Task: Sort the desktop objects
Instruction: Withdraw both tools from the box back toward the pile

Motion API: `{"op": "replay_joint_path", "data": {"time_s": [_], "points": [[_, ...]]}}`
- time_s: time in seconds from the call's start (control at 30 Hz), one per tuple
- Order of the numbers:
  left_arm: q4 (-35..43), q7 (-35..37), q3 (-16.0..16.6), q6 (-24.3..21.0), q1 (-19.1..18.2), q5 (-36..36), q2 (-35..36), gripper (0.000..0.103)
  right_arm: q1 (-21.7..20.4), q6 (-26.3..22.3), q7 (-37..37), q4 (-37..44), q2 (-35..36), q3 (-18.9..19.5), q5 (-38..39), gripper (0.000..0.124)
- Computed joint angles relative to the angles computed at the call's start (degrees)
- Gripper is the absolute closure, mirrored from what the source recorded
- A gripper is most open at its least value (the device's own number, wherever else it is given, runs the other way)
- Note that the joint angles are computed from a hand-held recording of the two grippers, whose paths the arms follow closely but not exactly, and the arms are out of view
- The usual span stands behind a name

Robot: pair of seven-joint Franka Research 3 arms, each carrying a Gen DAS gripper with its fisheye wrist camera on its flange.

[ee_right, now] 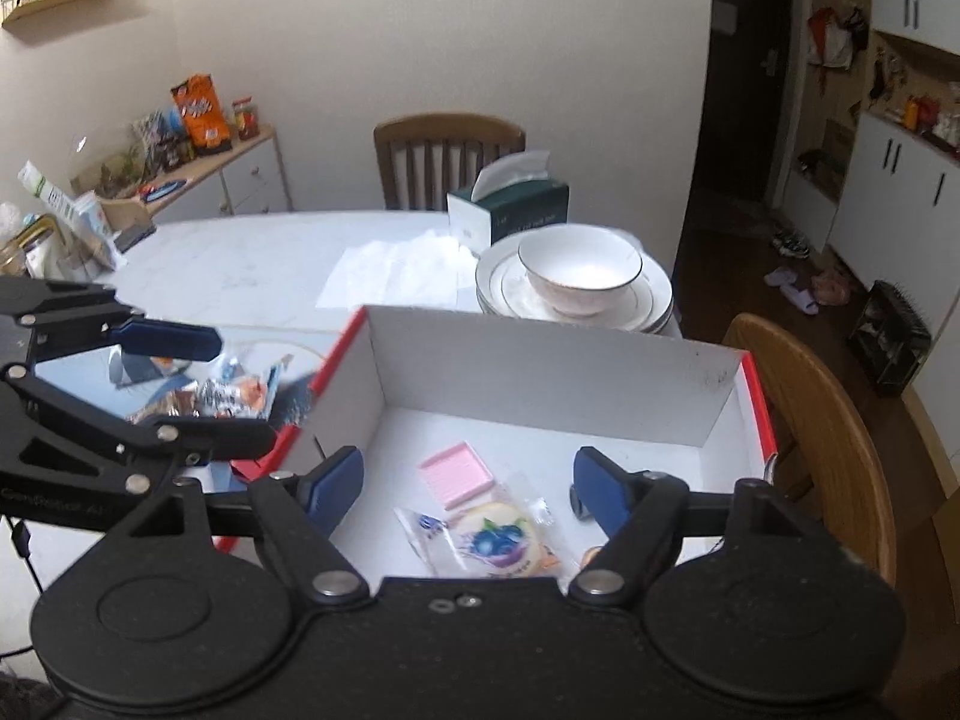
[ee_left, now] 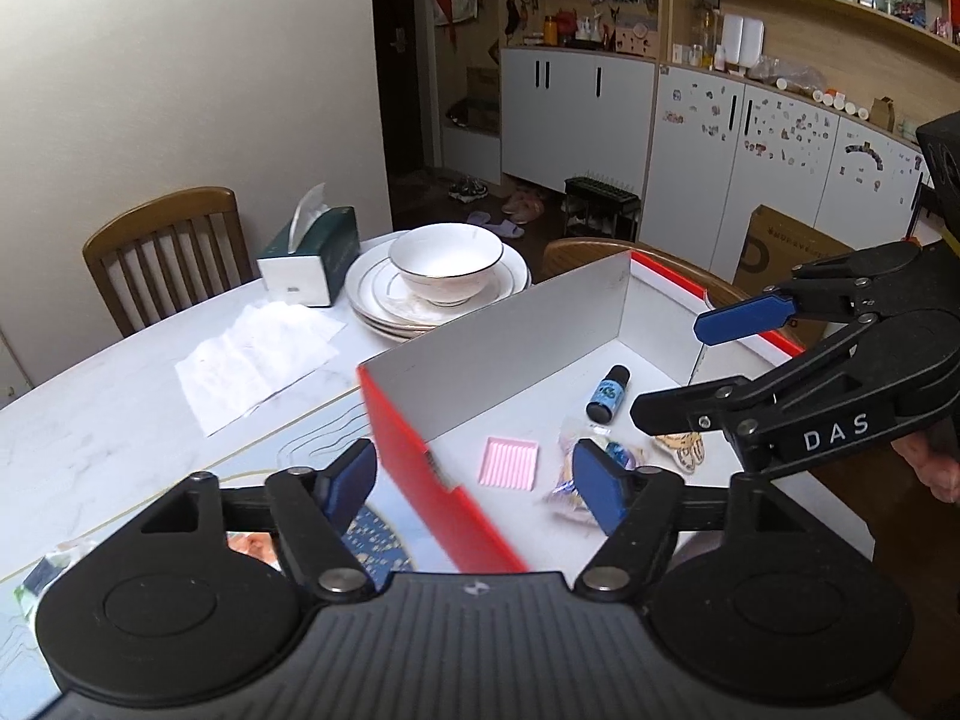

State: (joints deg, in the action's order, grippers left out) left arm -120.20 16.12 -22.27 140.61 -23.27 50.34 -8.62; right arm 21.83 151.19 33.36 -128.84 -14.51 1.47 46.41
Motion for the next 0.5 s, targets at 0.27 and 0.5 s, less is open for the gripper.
{"op": "replay_joint_path", "data": {"time_s": [0.27, 0.5], "points": [[-8.26, 0.89, 0.0, 1.99, 0.66, -4.06, -8.04, 0.022, 2.49, 3.1, 3.24, -3.75, -3.44, 1.65, 0.07, 0.046], [-15.07, 2.04, -0.54, 2.34, 1.83, -7.86, -14.89, 0.017, 4.68, 5.2, 8.44, -5.64, -5.15, 3.26, -3.09, 0.046]]}}
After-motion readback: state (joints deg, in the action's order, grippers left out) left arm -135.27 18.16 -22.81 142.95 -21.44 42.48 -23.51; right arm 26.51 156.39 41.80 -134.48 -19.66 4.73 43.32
